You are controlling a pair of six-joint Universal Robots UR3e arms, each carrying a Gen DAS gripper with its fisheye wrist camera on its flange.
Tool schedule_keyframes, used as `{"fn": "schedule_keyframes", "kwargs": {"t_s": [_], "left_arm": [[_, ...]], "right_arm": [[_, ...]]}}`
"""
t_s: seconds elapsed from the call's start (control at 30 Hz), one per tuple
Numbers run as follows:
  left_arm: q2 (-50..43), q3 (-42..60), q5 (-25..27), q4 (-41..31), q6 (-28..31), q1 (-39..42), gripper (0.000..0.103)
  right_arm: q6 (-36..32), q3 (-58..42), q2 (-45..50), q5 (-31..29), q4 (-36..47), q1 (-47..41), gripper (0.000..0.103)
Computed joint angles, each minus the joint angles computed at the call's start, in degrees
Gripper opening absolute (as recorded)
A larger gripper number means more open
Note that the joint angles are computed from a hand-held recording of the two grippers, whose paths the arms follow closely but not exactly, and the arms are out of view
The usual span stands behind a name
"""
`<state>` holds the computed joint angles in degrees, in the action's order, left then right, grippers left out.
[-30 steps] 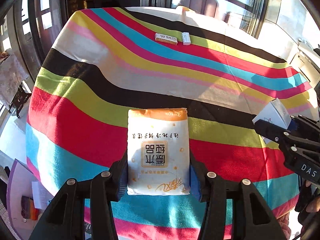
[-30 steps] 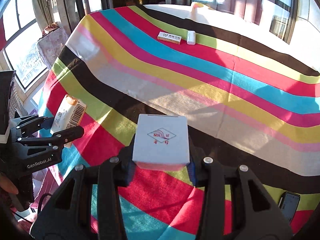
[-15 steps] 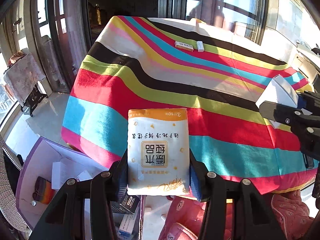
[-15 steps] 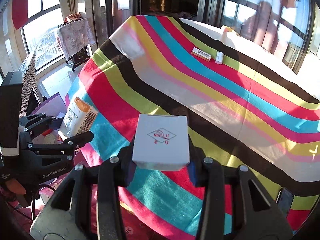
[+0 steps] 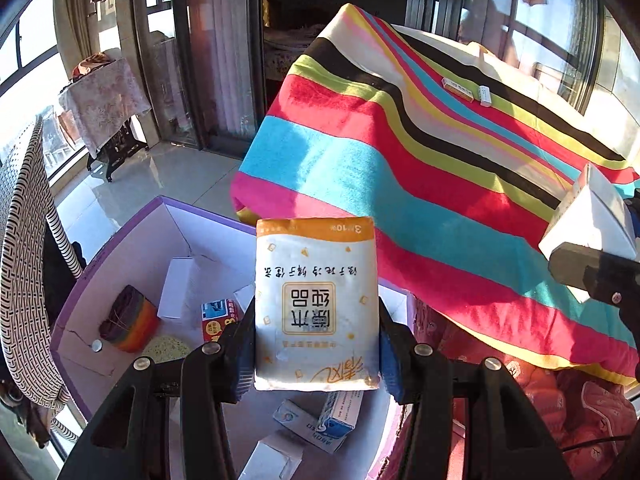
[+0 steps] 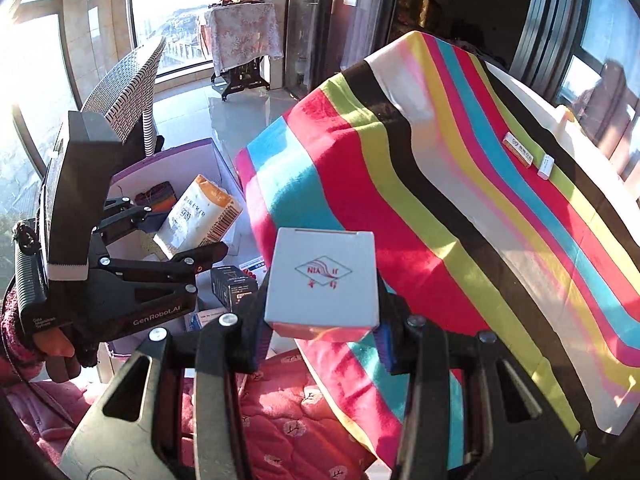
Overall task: Organize objects
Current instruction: 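Drop the tissue pack into the purple box with the left tool while the right drops the square box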
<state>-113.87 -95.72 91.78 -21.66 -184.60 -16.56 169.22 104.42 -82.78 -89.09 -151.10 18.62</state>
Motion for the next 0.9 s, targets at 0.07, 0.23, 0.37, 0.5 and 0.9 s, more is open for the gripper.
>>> {"fn": "schedule_keyframes", "kwargs": {"t_s": [0.07, 0.23, 0.37, 0.5, 0.9], "left_arm": [[0.83, -1.97, -0.23, 0.66, 0.15, 1.83, 0.051], [3.57, -7.12, -0.11, 2.17, -1.15, 7.15, 0.051], [5.00, -9.78, 0.43, 3.19, -0.75, 10.88, 0.051], [5.53, -10.85, 0.47, 3.30, -0.76, 13.06, 0.052], [5.24, -9.49, 3.02, 4.10, -5.46, 13.08, 0.084]], "right_arm": [[-0.79, -2.48, 2.44, 0.12, 1.08, 1.66, 0.046], [-2.71, -8.57, 7.66, 1.73, 3.77, 5.47, 0.046], [-3.87, -14.25, 12.38, 3.41, 6.75, 8.17, 0.046], [-5.12, -19.43, 16.67, 5.14, 9.54, 10.41, 0.046], [-3.71, -16.44, 16.25, 8.67, 4.08, 7.49, 0.069]]}}
